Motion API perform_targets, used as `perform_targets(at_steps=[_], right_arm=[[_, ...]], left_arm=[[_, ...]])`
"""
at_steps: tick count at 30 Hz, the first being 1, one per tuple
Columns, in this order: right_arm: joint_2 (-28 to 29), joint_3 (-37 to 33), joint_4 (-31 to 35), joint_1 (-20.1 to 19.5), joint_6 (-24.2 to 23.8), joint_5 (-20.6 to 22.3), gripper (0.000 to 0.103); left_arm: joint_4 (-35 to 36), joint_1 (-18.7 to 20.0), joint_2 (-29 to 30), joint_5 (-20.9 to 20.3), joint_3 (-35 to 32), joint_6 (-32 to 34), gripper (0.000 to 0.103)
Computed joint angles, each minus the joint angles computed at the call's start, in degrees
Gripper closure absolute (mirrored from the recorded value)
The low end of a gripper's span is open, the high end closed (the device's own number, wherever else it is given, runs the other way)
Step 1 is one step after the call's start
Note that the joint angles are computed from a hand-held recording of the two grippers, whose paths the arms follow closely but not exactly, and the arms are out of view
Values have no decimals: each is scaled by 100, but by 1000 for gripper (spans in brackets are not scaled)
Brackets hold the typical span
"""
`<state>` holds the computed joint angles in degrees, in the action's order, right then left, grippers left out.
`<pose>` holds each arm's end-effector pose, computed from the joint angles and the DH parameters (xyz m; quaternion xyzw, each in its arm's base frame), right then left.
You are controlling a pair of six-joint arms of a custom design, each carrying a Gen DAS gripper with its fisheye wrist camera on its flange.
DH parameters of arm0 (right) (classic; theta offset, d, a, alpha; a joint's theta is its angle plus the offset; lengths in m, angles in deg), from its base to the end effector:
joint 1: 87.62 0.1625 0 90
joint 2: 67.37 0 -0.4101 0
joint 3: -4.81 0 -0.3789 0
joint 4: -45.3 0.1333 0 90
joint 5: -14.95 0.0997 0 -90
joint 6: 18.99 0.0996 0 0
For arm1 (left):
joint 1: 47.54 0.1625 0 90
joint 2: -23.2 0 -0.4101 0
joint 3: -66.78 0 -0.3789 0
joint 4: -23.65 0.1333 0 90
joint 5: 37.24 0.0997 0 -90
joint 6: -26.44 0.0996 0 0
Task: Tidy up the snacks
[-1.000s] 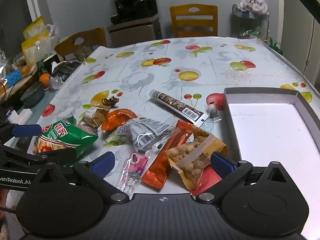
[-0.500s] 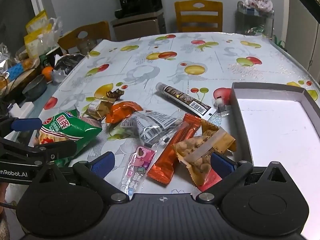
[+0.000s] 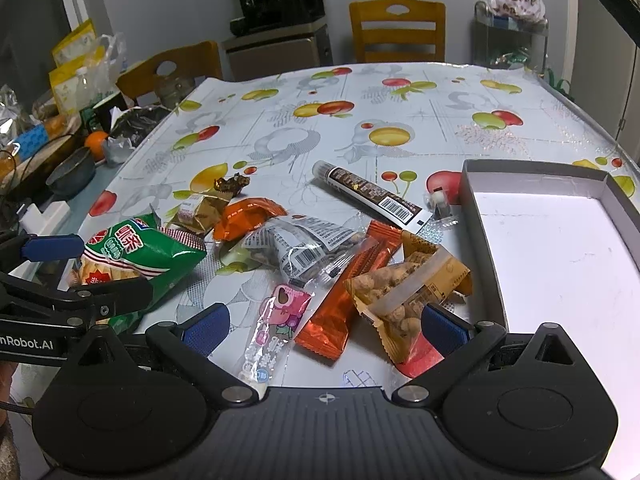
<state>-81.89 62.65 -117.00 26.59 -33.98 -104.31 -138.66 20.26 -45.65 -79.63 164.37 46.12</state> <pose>0.4061 -0.6967 -0.0223 0.2547 -0.9037 0.2610 0.2243 -0.0347 -0.6325 0.3829 0.1637 0.8470 -0.3477 0.3672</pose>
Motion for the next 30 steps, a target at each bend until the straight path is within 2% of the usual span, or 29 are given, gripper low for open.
perform_targets(at_steps=[30], right_arm=[[25, -62, 58, 21, -22, -81, 0]], left_arm=[[13, -94, -118, 45, 186, -107, 0]])
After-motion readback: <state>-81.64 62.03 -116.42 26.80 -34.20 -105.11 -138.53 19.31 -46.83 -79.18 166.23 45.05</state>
